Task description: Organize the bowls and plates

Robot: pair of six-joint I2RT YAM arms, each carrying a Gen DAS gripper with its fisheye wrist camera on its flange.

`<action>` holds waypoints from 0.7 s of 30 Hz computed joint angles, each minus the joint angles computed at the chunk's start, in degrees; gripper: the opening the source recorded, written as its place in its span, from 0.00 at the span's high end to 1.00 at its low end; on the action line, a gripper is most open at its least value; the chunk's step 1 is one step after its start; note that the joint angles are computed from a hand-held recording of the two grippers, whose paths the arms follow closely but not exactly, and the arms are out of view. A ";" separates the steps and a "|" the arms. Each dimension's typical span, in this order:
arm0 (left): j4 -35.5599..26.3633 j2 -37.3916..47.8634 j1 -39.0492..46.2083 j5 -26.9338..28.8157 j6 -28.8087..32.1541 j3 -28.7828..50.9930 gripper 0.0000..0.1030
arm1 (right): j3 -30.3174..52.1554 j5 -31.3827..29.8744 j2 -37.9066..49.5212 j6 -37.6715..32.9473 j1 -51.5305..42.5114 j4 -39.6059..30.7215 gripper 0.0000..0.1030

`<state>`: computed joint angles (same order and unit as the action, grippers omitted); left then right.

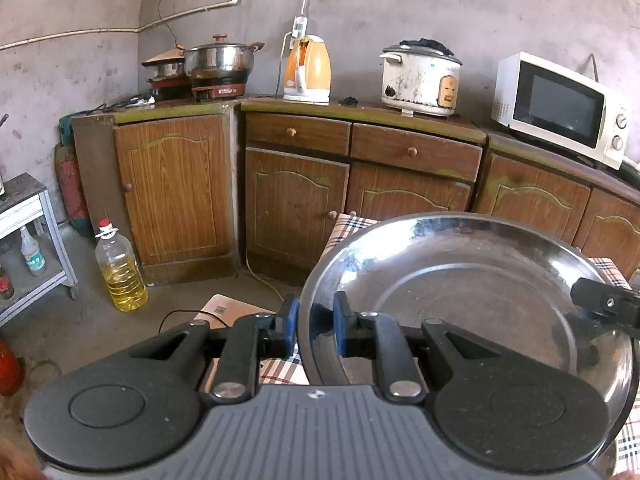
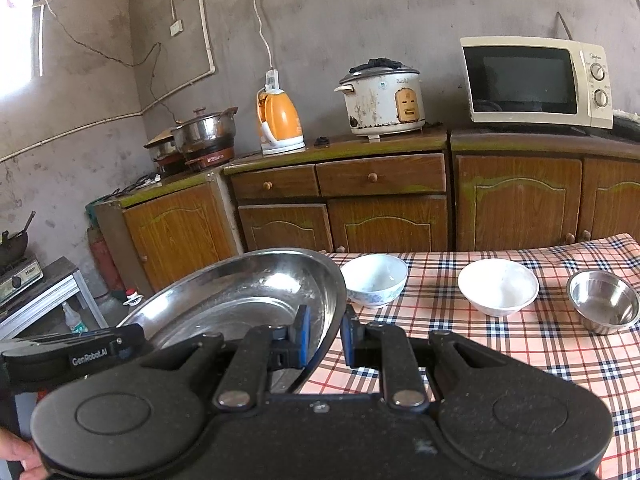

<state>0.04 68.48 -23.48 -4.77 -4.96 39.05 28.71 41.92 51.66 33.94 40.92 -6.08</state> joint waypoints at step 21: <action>-1.80 -2.88 -1.51 -0.43 -0.38 -1.14 0.82 | 0.13 2.10 -2.19 0.84 1.90 -2.62 0.79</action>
<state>-1.76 65.60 -24.99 -5.20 -5.34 37.91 28.84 44.02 49.47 34.78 42.82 -8.69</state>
